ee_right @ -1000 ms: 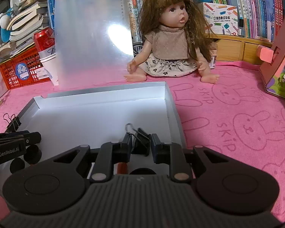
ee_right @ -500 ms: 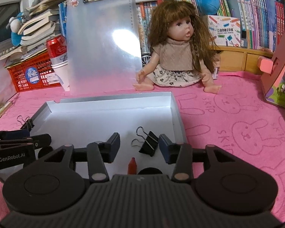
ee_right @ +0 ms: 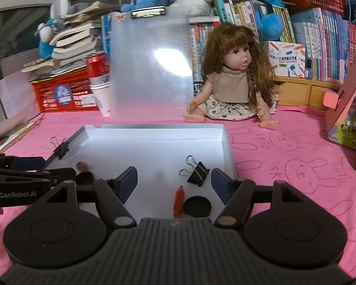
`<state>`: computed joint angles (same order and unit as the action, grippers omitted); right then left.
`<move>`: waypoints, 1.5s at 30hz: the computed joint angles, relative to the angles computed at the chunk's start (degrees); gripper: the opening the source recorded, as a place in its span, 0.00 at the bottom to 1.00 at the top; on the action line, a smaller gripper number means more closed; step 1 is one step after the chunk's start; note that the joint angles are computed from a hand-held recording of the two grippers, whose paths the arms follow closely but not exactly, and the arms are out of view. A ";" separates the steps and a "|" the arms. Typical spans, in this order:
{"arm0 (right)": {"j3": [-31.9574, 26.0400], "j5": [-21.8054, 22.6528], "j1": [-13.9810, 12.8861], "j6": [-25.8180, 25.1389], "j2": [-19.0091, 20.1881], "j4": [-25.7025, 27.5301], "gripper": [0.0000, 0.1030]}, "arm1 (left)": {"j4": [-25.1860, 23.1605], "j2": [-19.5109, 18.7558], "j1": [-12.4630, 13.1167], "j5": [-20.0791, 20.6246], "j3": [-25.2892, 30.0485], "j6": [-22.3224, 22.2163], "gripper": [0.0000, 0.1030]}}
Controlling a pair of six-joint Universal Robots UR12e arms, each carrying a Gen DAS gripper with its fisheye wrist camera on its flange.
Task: Organize rigid objects
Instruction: 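Withdraw both open tools from the box toward the remaining objects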
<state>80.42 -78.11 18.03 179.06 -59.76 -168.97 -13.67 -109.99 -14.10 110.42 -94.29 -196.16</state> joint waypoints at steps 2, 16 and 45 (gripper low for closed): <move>1.17 0.61 -0.09 -0.63 -0.73 -0.91 0.78 | 0.56 0.62 -0.22 -0.57 -0.84 -0.03 0.65; 8.76 3.63 -1.10 -2.55 -5.17 -5.40 0.81 | 3.91 4.48 -2.08 -2.96 -6.42 2.10 0.70; 18.54 4.64 -1.29 -9.53 -9.27 -9.74 0.82 | 4.48 8.69 -4.45 -7.31 -14.38 -1.18 0.71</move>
